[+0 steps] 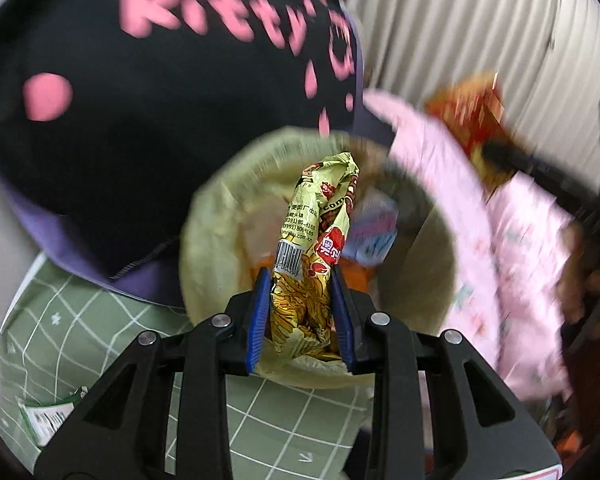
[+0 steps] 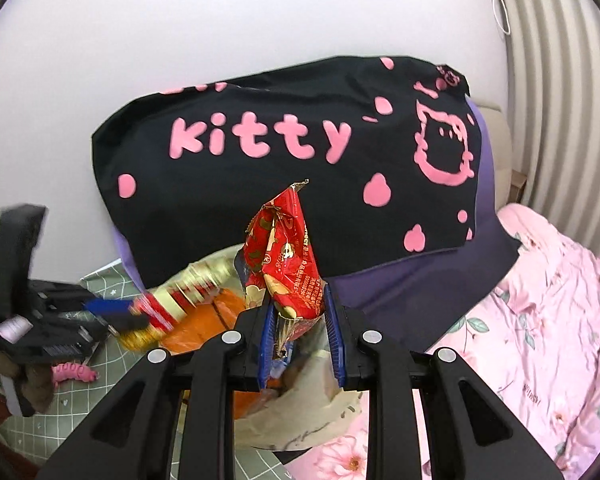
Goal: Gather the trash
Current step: 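Carry both wrappers to the yellow trash bag and open both tools to drop them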
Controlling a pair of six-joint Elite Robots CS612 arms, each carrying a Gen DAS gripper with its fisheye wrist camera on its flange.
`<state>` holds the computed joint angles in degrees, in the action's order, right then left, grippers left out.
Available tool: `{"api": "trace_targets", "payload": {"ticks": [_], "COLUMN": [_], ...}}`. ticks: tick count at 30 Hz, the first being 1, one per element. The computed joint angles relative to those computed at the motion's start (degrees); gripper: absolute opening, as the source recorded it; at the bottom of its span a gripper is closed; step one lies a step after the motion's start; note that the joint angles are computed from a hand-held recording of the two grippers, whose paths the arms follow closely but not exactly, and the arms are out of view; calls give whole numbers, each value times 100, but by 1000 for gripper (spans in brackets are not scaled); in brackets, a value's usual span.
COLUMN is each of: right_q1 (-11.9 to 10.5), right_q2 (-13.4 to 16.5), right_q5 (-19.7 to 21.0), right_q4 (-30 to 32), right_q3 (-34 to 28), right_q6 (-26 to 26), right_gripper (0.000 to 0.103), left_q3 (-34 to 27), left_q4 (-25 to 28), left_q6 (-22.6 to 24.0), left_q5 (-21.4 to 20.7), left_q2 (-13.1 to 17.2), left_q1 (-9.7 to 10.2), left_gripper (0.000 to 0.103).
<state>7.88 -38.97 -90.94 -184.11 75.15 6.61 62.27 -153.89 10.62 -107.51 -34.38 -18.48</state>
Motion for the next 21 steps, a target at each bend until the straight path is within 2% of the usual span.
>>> {"api": "trace_targets", "payload": {"ticks": [2,8,13,21], "right_q1": [-34,-91,-94,-59], "right_q2": [43,316,549,689], "right_q5": [78,388,620,760], "right_q4": [114,666,1223,1598], "right_q3": [-53,-519,-921,-1153], "right_q6": [-19,-132,-315,-516], "right_gripper": [23,23,23,23], "left_q3": [-106,-479,-687,-668], "left_q4": [190,485,599,569], "left_q6": [93,194,150,-98], "left_q5": [110,90,325,230], "left_q2": [87,355,518,499], "left_q1": [-48,-129,-148,-80], "left_gripper": [28,27,25,25]}}
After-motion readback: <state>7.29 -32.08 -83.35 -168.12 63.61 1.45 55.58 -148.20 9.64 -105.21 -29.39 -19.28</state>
